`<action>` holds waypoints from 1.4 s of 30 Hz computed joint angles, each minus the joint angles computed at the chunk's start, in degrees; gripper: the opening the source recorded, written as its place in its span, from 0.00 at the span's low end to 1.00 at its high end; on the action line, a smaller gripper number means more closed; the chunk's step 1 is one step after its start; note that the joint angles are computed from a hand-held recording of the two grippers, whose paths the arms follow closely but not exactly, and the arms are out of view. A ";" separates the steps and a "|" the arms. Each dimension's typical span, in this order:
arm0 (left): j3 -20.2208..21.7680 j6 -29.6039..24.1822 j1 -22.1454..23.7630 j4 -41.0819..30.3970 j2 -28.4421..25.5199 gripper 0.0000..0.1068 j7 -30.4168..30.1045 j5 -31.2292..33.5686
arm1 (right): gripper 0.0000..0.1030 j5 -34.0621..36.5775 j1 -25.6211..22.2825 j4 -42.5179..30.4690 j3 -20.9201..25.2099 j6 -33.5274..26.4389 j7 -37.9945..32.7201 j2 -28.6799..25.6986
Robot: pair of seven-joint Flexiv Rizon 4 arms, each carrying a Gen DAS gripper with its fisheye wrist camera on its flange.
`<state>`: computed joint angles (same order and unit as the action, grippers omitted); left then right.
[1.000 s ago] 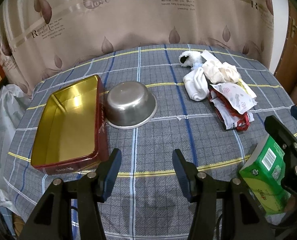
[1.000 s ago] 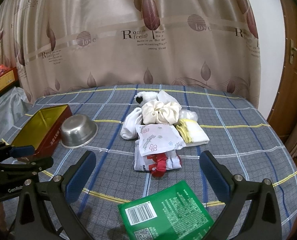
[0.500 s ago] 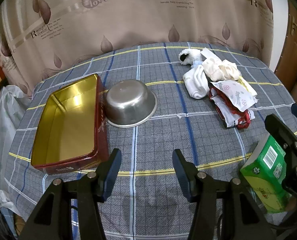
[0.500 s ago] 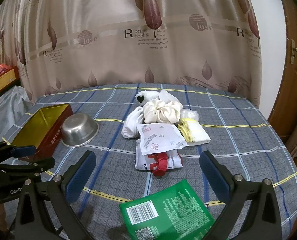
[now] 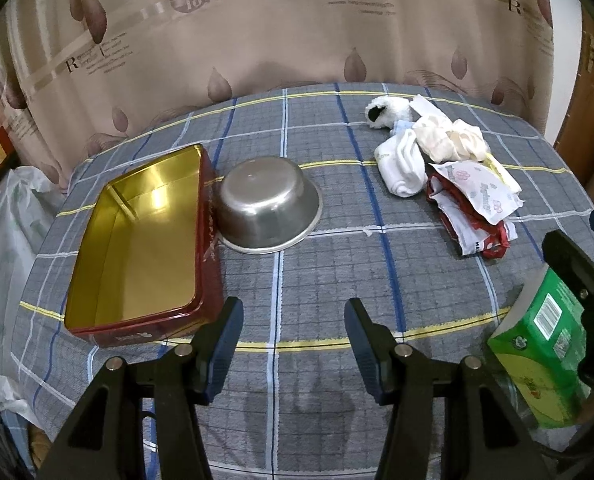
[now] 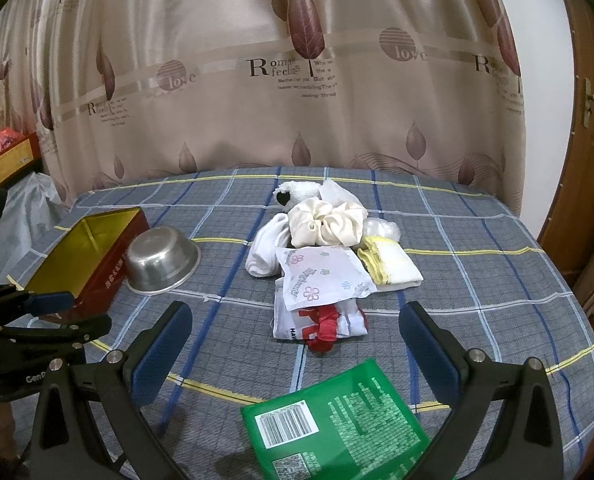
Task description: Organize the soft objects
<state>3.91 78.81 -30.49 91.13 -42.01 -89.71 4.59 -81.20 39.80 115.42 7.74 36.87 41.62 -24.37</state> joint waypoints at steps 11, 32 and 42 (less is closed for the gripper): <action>2.16 -0.86 -0.74 -2.51 -1.90 0.51 -1.38 1.41 | 1.00 -0.08 -2.81 0.86 -0.09 6.80 -0.80 1.10; 0.40 -3.31 0.71 -6.51 -5.59 0.51 1.55 1.50 | 0.99 28.45 -10.01 -4.10 -2.21 27.50 -45.23 -3.51; 0.31 -4.25 0.46 -7.99 -6.83 0.51 2.73 1.37 | 0.98 41.10 -9.21 -8.35 -3.96 27.08 -57.82 -7.31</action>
